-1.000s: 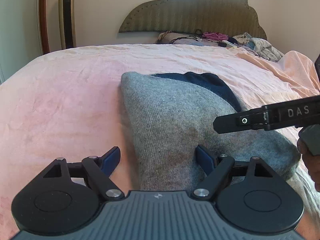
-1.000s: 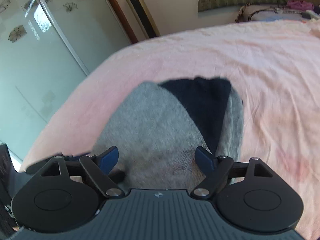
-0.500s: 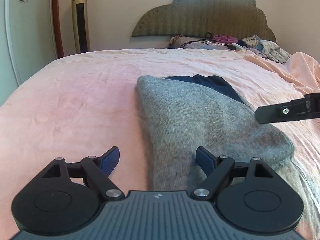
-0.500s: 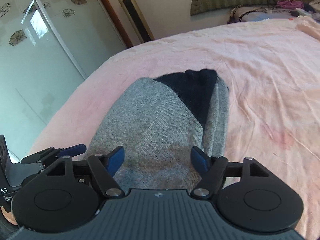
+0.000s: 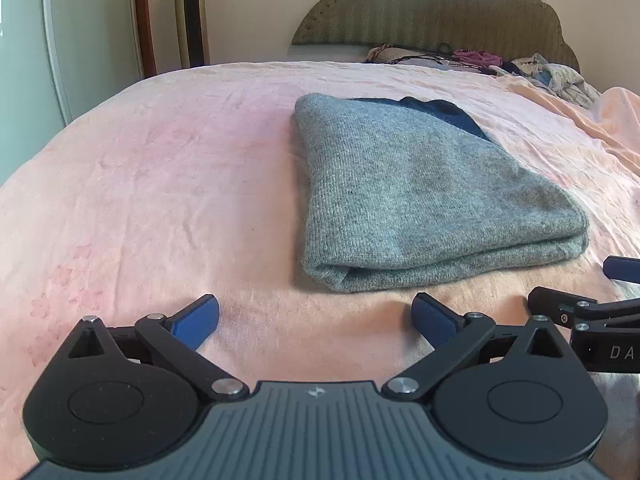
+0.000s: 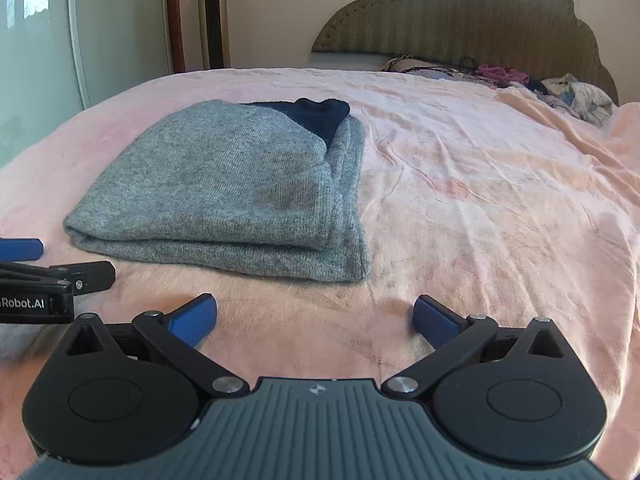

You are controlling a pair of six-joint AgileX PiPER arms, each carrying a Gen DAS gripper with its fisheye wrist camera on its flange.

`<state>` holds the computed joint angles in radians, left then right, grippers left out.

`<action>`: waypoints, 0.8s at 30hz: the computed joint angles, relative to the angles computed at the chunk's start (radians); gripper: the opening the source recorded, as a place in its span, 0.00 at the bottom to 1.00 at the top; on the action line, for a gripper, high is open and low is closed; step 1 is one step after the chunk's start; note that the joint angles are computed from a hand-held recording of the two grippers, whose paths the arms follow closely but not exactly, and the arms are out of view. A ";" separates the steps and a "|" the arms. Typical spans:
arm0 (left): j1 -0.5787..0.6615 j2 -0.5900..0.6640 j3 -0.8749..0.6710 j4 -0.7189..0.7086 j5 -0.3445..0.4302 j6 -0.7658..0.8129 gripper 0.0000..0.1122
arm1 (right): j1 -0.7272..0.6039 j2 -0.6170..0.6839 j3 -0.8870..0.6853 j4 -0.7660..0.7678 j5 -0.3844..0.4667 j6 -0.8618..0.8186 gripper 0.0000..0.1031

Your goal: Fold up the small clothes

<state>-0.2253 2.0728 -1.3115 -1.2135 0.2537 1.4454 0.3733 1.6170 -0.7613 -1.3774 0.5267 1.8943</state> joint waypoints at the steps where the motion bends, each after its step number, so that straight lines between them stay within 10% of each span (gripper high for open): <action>1: 0.000 0.000 0.001 -0.004 -0.002 0.001 0.92 | 0.008 0.009 -0.014 0.023 0.017 -0.004 1.00; 24: 0.001 -0.001 -0.007 0.047 0.010 -0.051 0.92 | 0.047 0.046 -0.050 0.054 0.091 0.052 1.00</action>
